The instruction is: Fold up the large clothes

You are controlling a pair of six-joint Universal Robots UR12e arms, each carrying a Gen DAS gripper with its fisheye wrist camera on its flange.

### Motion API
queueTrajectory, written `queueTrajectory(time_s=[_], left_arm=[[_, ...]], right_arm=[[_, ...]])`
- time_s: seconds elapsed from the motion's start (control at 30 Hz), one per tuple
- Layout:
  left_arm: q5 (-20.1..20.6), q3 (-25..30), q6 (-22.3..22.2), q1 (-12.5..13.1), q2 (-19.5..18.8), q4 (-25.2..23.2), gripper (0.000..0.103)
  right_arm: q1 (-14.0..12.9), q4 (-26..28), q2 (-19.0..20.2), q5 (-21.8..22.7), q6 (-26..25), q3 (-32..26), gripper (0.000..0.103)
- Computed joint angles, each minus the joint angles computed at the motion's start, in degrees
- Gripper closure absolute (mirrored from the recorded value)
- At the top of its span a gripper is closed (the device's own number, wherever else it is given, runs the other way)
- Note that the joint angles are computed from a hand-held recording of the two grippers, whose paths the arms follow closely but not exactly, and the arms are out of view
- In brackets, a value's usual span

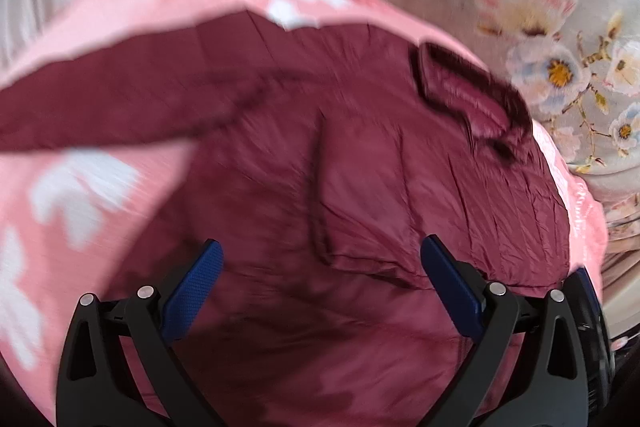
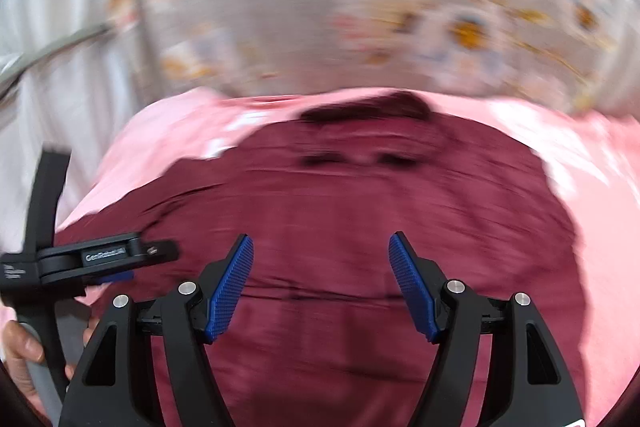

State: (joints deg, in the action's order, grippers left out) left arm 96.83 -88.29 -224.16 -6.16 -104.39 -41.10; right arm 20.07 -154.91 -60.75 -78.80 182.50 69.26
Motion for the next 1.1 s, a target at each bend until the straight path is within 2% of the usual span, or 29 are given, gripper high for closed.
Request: queueTrajectory(time_s=[0.07,0.13,0.2,0.3,0.37,0.43,0.5,0.53,0.57,0.63,0.73,0.77,0.8,0.83,0.9,0.93,1.0,1.07,1.1], left_arm=[[-4.3,0.6,-2.7,0.8,-1.1,-0.8,0.009],[-1.5,0.8,-4.7,0.3,-1.4,-0.3,0.02],[-2.0,1.0,-3.3,0.2,-1.6,1.2,0.063],[-0.9,2.8,-2.5,0.3,-2.4,-0.7,0.097],[1.4,3.8,-1.0,0.2,-2.7,-0.4,0.099],[4.4,4.7,0.5,0.0,-2.9,0.3,0.1],[7.4,5.5,2.4,-0.3,-3.1,0.8,0.1],[8.3,5.7,3.0,-0.4,-3.1,1.0,0.1],[9.3,6.2,4.0,-0.5,-3.5,0.9,0.101],[11.1,7.0,5.5,-0.7,-4.0,0.6,0.101],[14.1,6.7,6.4,-1.0,-4.3,0.2,0.101],[14.6,7.1,6.4,-1.1,-4.7,-0.6,0.102],[14.9,7.2,6.3,-1.1,-5.1,-1.7,0.103],[13.9,7.3,6.2,-0.9,-5.6,-3.2,0.103],[13.1,7.4,5.8,-0.7,-6.4,-5.6,0.103],[14.1,6.9,6.2,-1.0,-6.7,-5.1,0.103],[16.9,6.9,7.3,-1.8,-7.0,-4.7,0.103],[19.4,7.2,8.2,-2.5,-7.5,-4.9,0.103],[20.3,7.1,8.5,-2.7,-7.6,-4.8,0.103]], right_arm=[[-1.7,0.7,-0.7,-2.5,4.3,0.9,0.035],[-3.7,1.8,-1.1,-3.4,9.7,1.6,0.035],[-5.8,3.2,-1.0,-3.2,15.8,1.7,0.035],[-7.7,5.1,0.1,-3.2,21.0,0.5,0.041],[-8.2,7.2,1.3,-2.9,22.3,-1.3,0.053],[-8.5,9.9,2.7,-2.7,23.7,-3.5,0.059],[-8.8,12.1,4.3,-1.2,25.4,-5.6,0.072],[-9.0,13.4,5.2,-0.3,25.4,-6.8,0.088],[-9.1,14.6,5.9,1.1,25.2,-7.7,0.098],[-8.7,12.9,5.9,0.3,24.6,-7.8,0.1],[-7.5,2.4,4.0,-4.9,20.8,-4.5,0.101],[-7.0,1.4,3.8,-7.4,19.7,-4.1,0.101],[-6.7,2.8,4.2,-9.3,18.9,-4.9,0.101],[-6.4,6.6,5.0,-10.8,17.7,-6.4,0.101],[-6.4,13.8,6.3,-10.9,17.2,-8.7,0.101],[-6.5,16.8,6.8,-9.9,16.9,-9.6,0.101],[-6.2,19.0,7.2,-10.9,15.7,-10.8,0.1],[-5.6,19.4,7.2,-13.6,14.6,-11.1,0.098],[-5.0,18.3,6.7,-16.5,15.0,-10.3,0.097]])
